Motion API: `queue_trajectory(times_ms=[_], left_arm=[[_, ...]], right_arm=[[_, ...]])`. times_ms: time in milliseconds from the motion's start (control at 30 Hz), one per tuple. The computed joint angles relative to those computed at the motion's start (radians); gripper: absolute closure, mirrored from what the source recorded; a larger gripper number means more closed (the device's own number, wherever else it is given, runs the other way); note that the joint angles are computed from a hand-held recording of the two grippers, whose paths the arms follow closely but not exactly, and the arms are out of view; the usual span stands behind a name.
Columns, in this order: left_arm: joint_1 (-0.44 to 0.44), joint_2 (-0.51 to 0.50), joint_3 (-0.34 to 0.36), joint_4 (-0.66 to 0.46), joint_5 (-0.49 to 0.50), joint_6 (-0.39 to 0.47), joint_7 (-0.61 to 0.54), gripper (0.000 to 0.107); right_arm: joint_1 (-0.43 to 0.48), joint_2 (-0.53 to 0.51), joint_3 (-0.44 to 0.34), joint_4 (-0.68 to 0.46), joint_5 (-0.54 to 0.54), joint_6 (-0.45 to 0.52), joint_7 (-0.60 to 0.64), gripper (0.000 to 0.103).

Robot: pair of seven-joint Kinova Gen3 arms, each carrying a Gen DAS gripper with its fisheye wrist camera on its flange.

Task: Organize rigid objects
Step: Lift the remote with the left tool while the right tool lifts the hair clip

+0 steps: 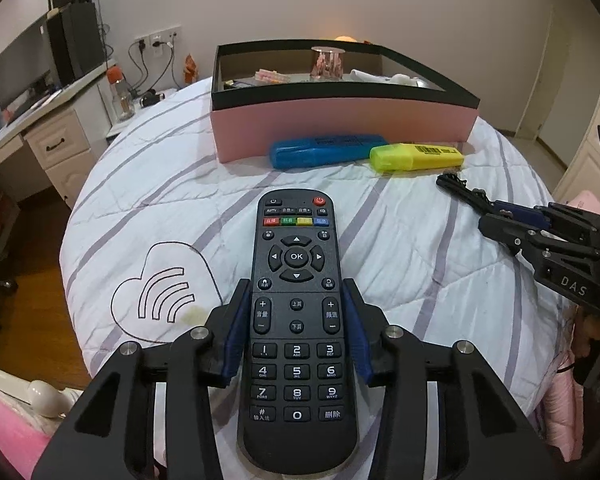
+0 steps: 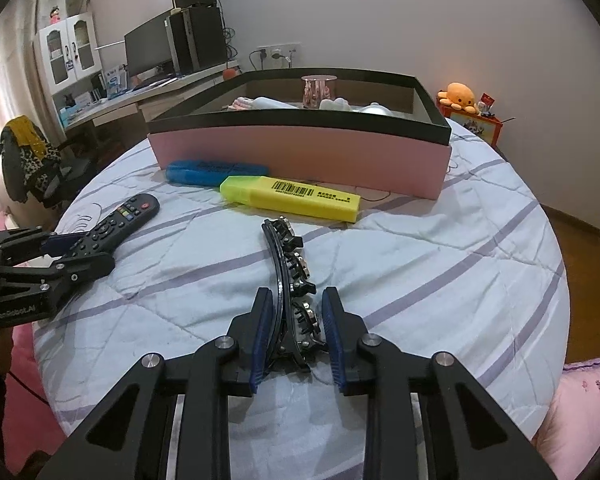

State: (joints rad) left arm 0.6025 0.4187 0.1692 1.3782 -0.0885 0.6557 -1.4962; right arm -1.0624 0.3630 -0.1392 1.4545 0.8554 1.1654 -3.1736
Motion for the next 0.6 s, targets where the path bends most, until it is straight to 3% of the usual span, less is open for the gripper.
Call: queue_trajectory(times_ms=[200,467,600], left_arm=[[0.044,-0.004,-0.032,0.013,-0.053,-0.024,0.051,0.064],[-0.036,-0.008,0.037,-0.019,0.039,0.013,-0.016,0.064],[-0.001,0.011,0.002,-0.038,0.013,0.049,0.001,0.064]], right_arm=[[-0.014,0.024,0.007,-0.039,-0.003,0.042,0.016,0.077],[-0.036,0.002,0.008,-0.032,0.041,0.036,-0.027,0.079],[-0.022,0.024,0.005,-0.074,-0.003,0.063,0.048,0.078]])
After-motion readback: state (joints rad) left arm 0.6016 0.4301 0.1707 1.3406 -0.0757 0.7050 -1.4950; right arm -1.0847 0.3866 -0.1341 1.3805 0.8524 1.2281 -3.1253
